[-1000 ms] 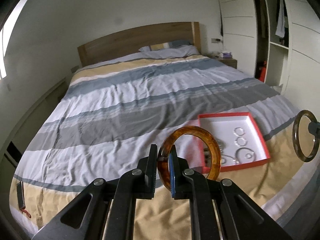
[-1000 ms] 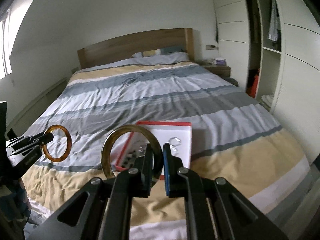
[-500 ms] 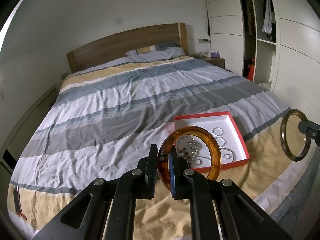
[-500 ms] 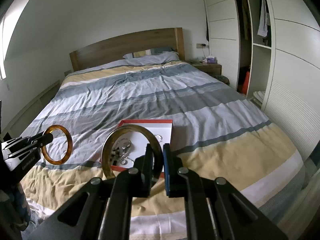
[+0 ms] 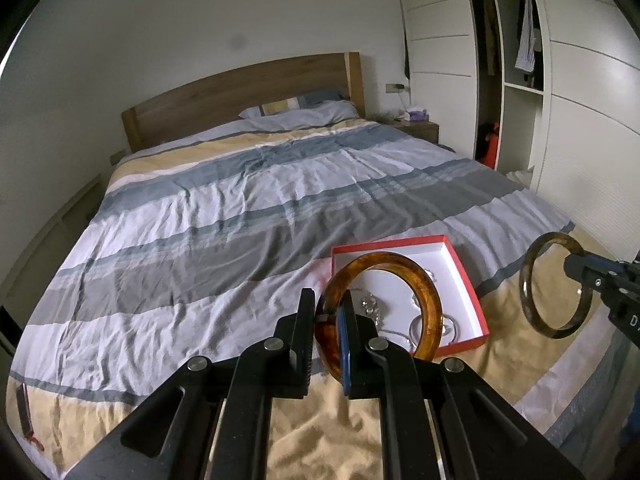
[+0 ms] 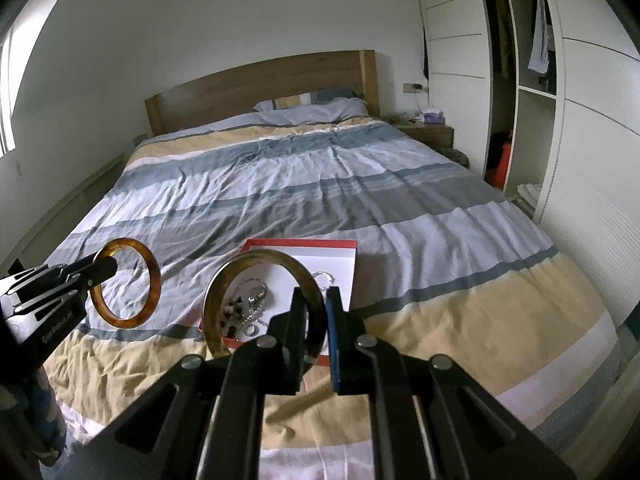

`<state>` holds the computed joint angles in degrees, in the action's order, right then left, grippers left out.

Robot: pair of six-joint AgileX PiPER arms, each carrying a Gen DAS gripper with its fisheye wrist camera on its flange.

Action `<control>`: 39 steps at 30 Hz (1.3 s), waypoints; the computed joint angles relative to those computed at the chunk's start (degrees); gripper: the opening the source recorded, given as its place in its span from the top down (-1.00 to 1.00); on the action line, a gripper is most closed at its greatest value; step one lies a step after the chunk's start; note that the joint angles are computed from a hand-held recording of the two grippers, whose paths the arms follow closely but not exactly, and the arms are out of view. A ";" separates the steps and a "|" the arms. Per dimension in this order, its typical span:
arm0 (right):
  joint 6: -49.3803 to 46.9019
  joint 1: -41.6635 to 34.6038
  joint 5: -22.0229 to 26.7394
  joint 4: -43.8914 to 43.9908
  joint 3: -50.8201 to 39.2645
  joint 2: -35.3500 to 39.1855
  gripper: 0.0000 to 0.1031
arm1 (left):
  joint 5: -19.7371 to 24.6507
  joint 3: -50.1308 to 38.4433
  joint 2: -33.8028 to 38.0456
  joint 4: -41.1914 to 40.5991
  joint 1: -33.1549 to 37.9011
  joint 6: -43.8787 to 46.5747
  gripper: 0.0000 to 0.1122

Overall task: Organize jewelry
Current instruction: 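Carry the amber and bronze bangles over the red box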

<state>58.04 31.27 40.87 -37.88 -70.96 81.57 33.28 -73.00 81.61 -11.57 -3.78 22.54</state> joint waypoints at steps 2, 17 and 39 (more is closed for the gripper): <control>-1.06 -0.92 -0.95 1.02 -0.80 1.35 0.83 | 0.11 -1.07 1.29 -0.90 -0.05 0.60 0.81; -9.68 -7.29 -6.81 8.61 -7.61 13.32 0.83 | -1.00 -6.93 11.46 -4.10 -1.17 2.72 0.81; -16.88 -11.97 -9.29 14.47 -13.49 24.02 0.83 | -1.32 -13.84 24.02 -5.83 -1.78 3.23 0.81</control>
